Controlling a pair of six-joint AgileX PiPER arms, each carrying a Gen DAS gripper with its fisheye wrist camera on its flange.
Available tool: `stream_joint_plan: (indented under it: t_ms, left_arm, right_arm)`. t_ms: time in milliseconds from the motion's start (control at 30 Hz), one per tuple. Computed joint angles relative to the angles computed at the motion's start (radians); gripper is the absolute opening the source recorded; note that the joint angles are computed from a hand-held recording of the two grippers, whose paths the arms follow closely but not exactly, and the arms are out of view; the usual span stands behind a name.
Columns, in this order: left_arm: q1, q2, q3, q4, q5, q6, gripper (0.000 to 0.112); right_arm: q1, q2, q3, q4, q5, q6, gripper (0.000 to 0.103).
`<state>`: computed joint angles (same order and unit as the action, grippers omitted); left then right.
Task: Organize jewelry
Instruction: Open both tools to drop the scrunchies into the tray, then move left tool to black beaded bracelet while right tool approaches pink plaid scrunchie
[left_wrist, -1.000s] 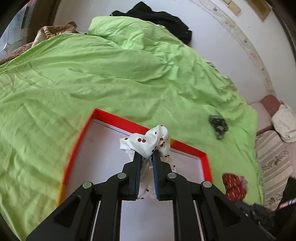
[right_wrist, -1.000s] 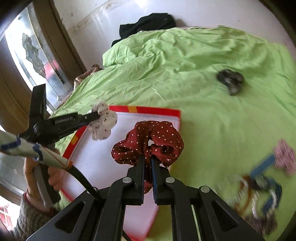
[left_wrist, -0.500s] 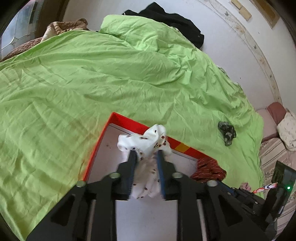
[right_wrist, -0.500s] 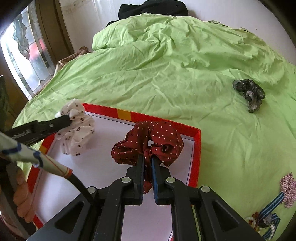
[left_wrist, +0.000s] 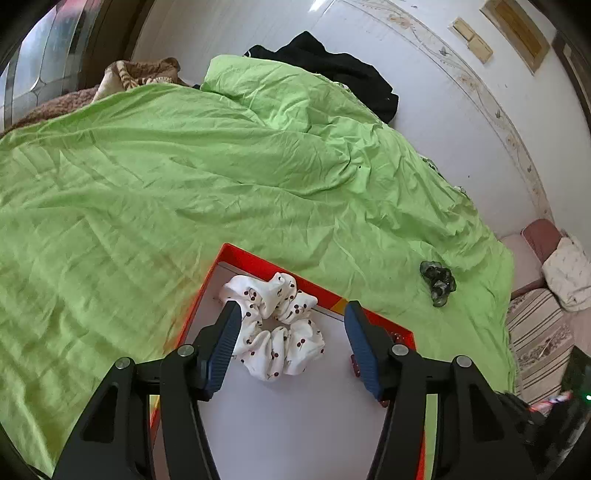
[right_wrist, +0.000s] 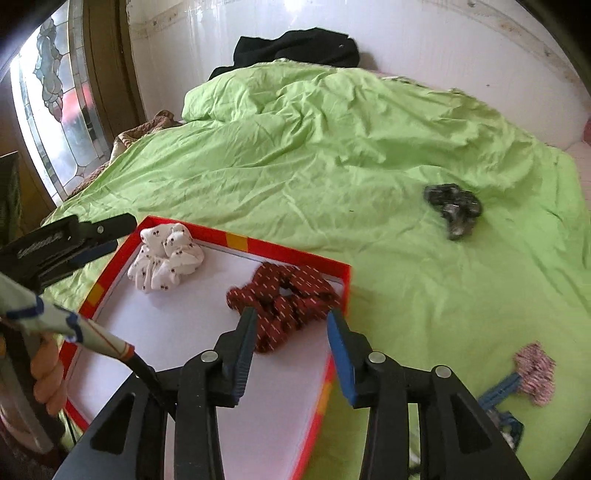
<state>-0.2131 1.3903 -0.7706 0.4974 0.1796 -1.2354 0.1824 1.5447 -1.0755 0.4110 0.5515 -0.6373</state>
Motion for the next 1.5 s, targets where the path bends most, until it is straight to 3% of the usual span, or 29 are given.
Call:
stream_joint_plan:
  t_ms: [133, 333, 567, 900, 1200, 1500]
  left_arm:
    - [-0.077, -0.004, -0.003, 0.29, 0.081, -0.276, 0.057]
    - [-0.19, -0.024, 0.002, 0.411, 0.18, -0.357, 0.057]
    - [-0.379, -0.06, 0.008, 0.553, 0.334, -0.471, 0.062]
    - [-0.696, -0.058, -0.035, 0.626, 0.495, -0.637, 0.066]
    - [-1.002, 0.032, -0.091, 0.658, 0.614, -0.781, 0.067]
    - [-1.02, 0.257, -0.309, 0.471, 0.528, -0.542, 0.066]
  right_arm:
    - [-0.094, -0.079, 0.061, 0.052, 0.045, -0.074, 0.043]
    - [-0.255, -0.169, 0.143, 0.111, 0.106, -0.192, 0.043]
    - [-0.551, -0.228, 0.214, 0.211, 0.192, -0.416, 0.043]
    - [-0.986, -0.145, 0.185, 0.344, 0.344, -0.731, 0.044]
    - [-1.166, 0.047, 0.065, 0.418, 0.434, -0.838, 0.045]
    - [-1.177, 0.209, -0.052, 0.48, 0.493, -0.829, 0.045]
